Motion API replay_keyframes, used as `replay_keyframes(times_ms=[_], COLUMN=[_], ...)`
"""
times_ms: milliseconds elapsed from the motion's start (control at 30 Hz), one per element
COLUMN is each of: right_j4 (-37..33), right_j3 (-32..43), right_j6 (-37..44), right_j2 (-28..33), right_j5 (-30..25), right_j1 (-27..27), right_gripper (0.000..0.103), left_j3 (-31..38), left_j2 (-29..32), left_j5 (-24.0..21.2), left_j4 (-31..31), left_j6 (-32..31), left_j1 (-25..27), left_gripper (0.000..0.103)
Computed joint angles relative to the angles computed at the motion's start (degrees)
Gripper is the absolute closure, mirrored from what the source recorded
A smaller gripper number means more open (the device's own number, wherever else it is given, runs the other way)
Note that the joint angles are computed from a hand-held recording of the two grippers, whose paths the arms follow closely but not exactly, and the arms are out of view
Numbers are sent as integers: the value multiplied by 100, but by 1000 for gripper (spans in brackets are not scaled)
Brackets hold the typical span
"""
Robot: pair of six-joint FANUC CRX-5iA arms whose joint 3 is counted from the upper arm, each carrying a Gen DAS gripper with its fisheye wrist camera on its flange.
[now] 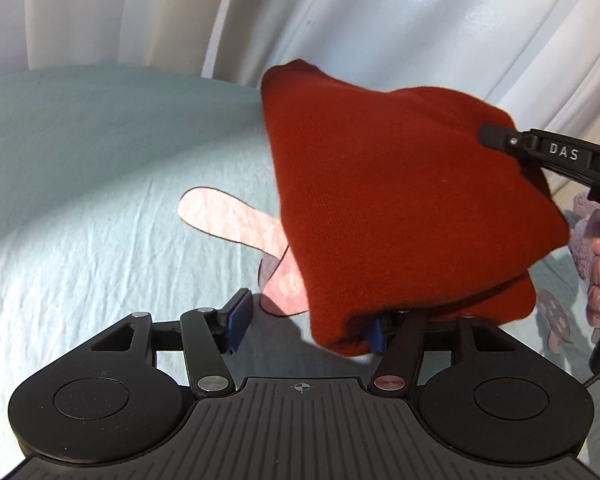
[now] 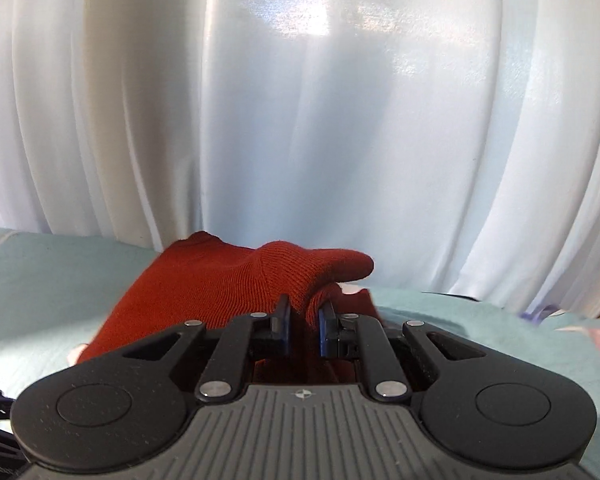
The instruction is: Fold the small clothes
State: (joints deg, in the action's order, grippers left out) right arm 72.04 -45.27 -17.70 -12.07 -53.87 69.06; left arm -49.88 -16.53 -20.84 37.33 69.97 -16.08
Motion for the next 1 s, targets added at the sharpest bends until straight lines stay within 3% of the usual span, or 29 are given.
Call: replay_keyframes(times_ms=[167,300,367,433,533,633,667,833,900,1000], right_j4=[-913,-550,-491,-682,-744,-931,-872,-796,-267,-144], right_j3=[-51,-451,-620,-837,-1331,-1769,-1941,-2127,-2245,-2245], right_j6=[316,-121,-648,-1194,-2159,-3015,-3288,-3633,-4074,-4130], right_j2=[147,30,-284,-808,-1710,-2547,-2757,-2813,-2793,-2789], right_j5=[-64,298,684,765,687,454,645,1415,1776,1925], right_j1=[-56,-327,-507,-429,-44,600,641,379,38,-103], right_gripper=[91,89,73,65,64,54,54,56,56,56], left_j3=[202,303,392,542,554,542,570,765,890,1097], left_j2=[201,267,267,289,284,297,307,329,365,419], left_j5=[19,-15,-143,-313,-375,-360,-371,-534,-631,-769], left_j4=[-301,-500,-695,-975,-950,-917,-993,-1498,-1780,-2288], left_j6=[186,334,486,703,728,785,866,1407,1710,2223], left_j1=[-114,-129,-116,-88,-62,-65,-75,-109,-137,-226], left_gripper=[34,33,32,33,35,35,35,35,35,35])
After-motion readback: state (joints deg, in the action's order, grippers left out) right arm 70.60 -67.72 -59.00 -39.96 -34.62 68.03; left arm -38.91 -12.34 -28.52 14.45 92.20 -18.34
